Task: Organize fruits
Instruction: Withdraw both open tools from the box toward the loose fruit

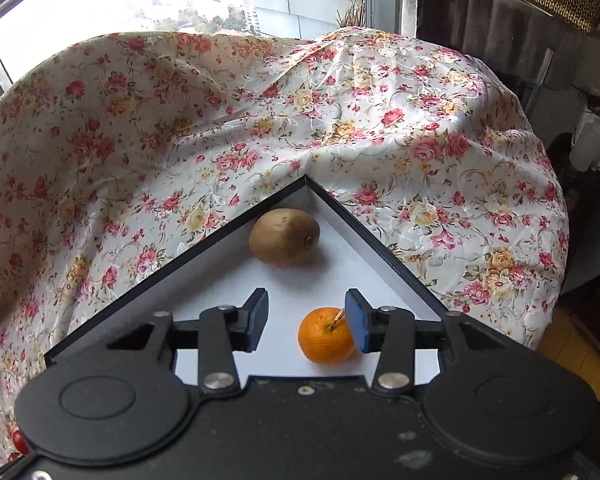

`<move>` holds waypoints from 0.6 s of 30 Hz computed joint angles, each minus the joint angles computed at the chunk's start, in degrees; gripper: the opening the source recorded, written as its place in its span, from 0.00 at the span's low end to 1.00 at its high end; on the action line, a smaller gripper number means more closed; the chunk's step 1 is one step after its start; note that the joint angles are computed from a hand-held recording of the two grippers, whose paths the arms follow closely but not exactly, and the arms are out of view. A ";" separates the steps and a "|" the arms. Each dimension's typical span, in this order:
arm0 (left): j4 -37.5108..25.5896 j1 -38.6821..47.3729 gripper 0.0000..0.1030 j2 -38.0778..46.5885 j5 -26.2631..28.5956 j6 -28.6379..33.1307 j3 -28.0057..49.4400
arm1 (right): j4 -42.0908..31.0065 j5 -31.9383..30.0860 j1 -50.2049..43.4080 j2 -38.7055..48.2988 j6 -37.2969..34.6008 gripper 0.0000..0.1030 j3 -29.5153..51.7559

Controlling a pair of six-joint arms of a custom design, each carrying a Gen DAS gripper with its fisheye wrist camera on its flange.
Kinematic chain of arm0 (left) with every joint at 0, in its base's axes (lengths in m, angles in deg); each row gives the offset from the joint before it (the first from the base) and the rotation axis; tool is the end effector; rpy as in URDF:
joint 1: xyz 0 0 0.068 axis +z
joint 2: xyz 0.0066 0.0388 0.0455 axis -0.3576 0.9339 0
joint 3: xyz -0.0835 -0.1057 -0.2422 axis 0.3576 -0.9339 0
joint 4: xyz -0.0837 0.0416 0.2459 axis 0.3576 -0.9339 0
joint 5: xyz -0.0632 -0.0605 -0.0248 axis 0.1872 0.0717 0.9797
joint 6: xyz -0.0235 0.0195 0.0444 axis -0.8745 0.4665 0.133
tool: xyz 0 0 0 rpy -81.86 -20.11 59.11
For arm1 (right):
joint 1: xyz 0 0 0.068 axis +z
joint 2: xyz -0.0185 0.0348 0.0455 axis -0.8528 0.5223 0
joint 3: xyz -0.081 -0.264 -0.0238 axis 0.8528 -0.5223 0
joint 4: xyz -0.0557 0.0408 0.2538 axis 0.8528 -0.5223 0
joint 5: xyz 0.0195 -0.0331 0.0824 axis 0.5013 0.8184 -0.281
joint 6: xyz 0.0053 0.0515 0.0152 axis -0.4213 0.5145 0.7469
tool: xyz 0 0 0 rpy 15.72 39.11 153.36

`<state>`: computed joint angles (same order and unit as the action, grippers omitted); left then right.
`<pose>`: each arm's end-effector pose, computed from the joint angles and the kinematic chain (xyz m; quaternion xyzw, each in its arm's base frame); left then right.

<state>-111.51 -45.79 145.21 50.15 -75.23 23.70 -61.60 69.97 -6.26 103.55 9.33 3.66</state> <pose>0.2415 -0.1130 0.2049 0.0934 0.9709 -0.0872 0.2025 0.2058 0.2359 0.2254 0.3383 0.9019 -0.0629 0.2610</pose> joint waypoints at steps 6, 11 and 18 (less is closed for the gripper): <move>-0.55 1.90 0.58 -0.07 0.14 0.58 0.41 | -2.68 1.19 1.19 3.03 -1.78 0.44 5.04; -0.94 4.22 0.58 -0.90 -0.12 1.68 0.43 | -5.47 1.15 1.50 5.38 -1.71 0.44 8.22; -1.44 10.11 0.58 -0.84 -0.29 4.19 1.25 | -9.34 -0.09 2.29 12.30 -5.82 0.43 16.79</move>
<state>-112.94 -35.68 144.37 49.86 -71.04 24.95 -70.94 69.89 -3.97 115.85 3.51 20.45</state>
